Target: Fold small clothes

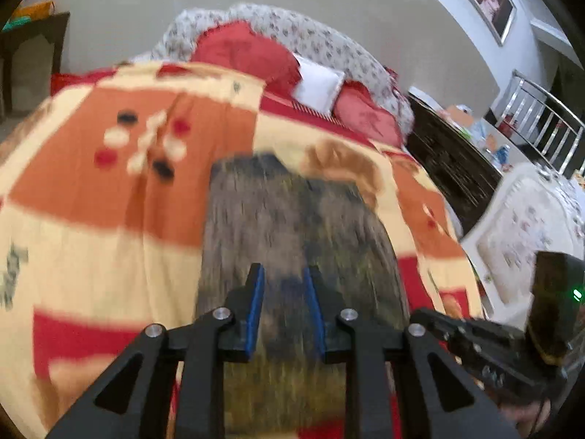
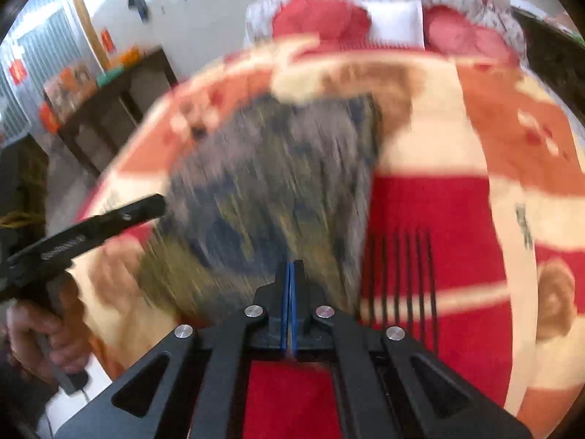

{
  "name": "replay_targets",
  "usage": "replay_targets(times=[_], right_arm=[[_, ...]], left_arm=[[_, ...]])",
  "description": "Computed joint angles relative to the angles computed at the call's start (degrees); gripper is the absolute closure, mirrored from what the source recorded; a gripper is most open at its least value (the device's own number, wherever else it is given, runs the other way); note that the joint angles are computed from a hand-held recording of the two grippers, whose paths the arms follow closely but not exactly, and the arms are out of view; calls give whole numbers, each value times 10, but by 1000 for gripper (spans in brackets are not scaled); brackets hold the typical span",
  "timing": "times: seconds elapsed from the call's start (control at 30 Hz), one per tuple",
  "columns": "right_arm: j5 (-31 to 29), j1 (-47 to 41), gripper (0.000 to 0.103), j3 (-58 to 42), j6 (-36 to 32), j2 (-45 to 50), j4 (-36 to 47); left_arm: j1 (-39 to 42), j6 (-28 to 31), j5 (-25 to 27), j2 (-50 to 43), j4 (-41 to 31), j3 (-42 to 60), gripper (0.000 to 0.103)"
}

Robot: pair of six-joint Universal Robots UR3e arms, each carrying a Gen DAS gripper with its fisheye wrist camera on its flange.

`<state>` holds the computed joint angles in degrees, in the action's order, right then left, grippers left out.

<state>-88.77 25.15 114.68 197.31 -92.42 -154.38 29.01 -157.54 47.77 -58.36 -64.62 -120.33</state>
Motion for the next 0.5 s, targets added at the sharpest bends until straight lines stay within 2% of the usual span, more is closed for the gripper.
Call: replay_targets(times=[0.07, 0.1, 0.17, 0.2, 0.23, 0.27, 0.33, 0.43, 0.5], right_arm=[[3, -1, 103, -71, -1, 64, 0], [5, -4, 103, -101, -1, 97, 6], [-28, -1, 103, -153, -10, 160, 31], [-41, -4, 103, -161, -20, 184, 40], [-26, -19, 103, -144, -35, 187, 39], [9, -41, 103, -104, -48, 181, -4], [41, -60, 103, -85, -52, 169, -16], [54, -66, 103, -107, -58, 161, 30], [68, -76, 103, -138, -59, 151, 59]], left_arm=[[-74, -92, 70, -109, 122, 34, 80], [-105, -120, 110, -160, 151, 52, 80], [-140, -141, 164, -223, 176, 66, 82], [-142, -141, 173, -233, 202, 46, 84], [-127, -131, 154, -223, 240, 8, 85], [-112, -120, 135, -211, 263, -20, 85], [-86, -103, 101, -198, 270, -46, 85], [-66, -101, 80, -195, 171, 9, 85], [-58, -114, 60, -190, 145, 48, 79]])
